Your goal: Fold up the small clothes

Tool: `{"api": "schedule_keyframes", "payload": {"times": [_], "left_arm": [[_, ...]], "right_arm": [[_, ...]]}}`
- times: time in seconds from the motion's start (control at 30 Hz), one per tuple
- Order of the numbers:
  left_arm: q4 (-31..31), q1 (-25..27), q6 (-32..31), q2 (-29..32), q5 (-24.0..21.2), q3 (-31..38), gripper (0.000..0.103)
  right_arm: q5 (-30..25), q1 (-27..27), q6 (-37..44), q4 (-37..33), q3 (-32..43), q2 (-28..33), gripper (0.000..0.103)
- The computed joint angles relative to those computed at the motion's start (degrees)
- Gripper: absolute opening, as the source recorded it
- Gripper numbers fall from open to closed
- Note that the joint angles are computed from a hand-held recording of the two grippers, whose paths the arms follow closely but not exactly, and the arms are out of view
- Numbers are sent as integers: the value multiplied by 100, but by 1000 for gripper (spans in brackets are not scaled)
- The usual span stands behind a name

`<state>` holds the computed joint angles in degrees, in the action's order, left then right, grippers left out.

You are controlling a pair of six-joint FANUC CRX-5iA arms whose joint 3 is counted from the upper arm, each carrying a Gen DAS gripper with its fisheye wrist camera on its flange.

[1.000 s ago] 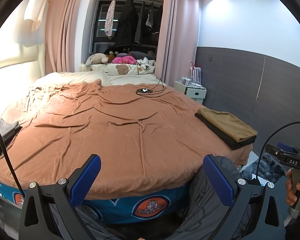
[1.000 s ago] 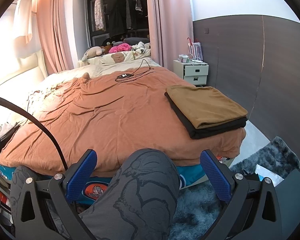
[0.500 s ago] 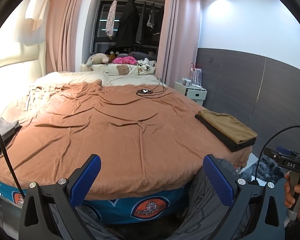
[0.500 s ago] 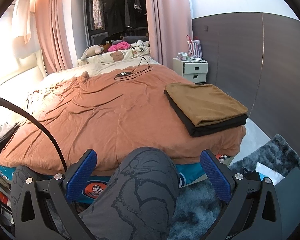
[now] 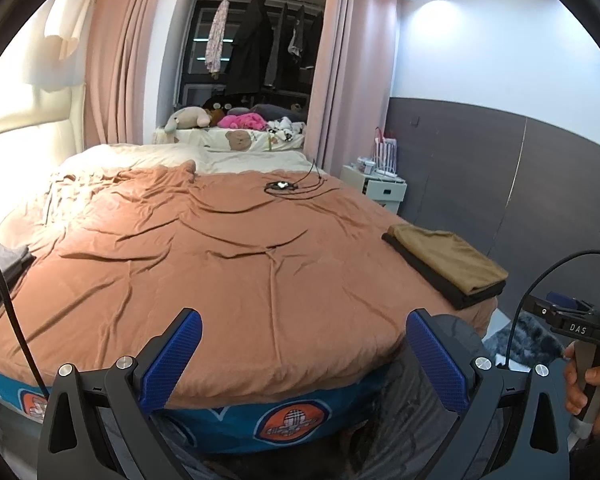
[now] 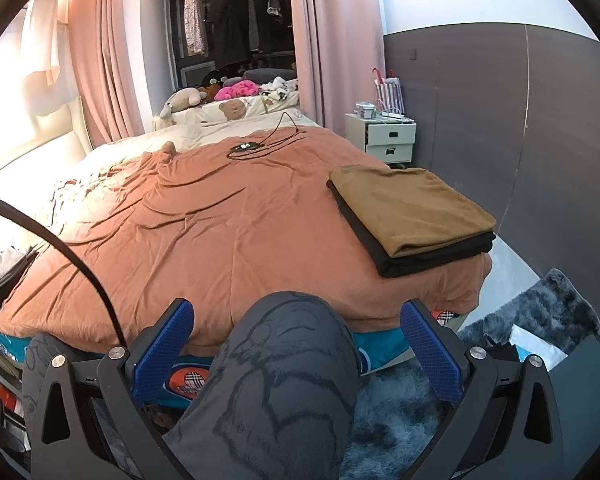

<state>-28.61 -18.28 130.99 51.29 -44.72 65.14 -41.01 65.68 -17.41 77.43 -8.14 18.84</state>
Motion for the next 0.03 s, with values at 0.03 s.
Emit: {"api": "schedule_keyframes", "payload": {"times": [0.03], "left_arm": [[8,0,-46,31,-29,75,103]], "right_arm": [[-26,2,44,-6,32,-14,103]]}}
